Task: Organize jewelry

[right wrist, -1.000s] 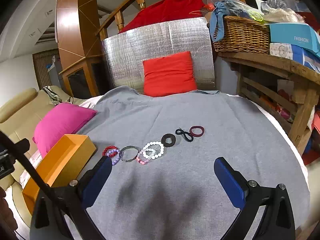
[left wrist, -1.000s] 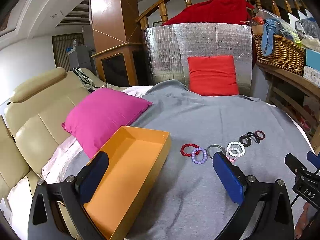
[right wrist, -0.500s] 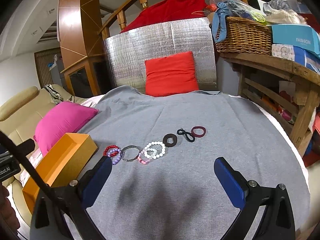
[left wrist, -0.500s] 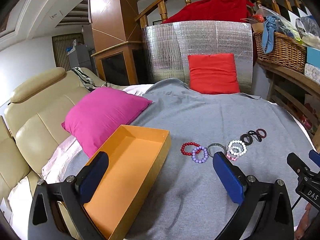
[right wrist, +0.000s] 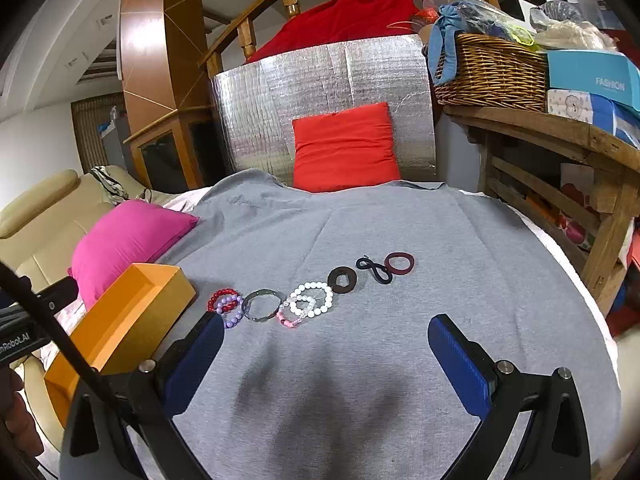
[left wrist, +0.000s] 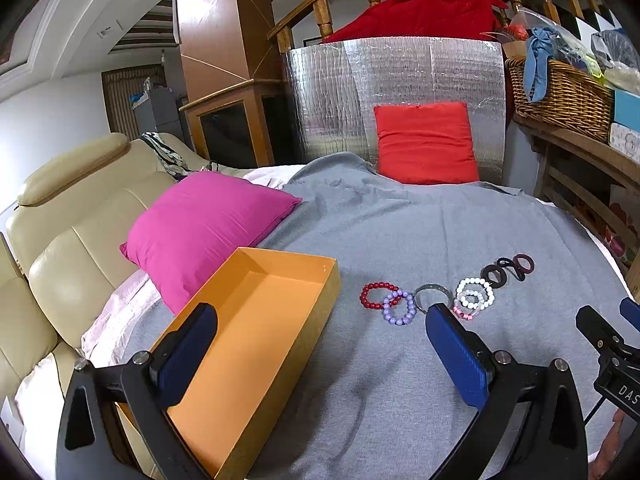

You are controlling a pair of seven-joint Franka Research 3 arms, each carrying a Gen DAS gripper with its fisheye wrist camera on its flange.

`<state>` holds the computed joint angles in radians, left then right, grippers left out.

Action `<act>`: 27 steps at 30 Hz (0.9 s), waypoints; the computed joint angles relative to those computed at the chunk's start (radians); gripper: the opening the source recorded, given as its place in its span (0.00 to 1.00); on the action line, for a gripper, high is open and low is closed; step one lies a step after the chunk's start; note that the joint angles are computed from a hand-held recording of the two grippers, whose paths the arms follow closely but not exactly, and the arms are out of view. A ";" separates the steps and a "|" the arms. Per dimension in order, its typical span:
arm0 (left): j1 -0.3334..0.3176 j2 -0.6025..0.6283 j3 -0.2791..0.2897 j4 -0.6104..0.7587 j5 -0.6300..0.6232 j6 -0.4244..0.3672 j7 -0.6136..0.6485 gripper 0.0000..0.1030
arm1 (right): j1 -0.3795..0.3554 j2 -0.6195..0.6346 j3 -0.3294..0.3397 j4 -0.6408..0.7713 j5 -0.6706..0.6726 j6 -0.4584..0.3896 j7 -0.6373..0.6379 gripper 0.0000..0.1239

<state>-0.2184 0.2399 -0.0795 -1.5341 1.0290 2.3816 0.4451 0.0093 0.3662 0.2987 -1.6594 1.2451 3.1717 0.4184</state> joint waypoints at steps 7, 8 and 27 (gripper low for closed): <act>-0.001 0.018 0.003 0.020 -0.009 0.002 0.011 1.00 | 0.001 0.005 -0.005 0.002 -0.035 -0.009 0.034 0.83; -0.001 0.021 0.004 0.023 -0.011 0.005 0.014 1.00 | 0.000 0.006 -0.004 0.003 -0.039 -0.009 0.034 0.83; -0.014 0.169 0.037 0.195 -0.118 0.022 0.138 1.00 | 0.024 0.081 -0.069 0.072 -0.326 -0.077 0.285 0.83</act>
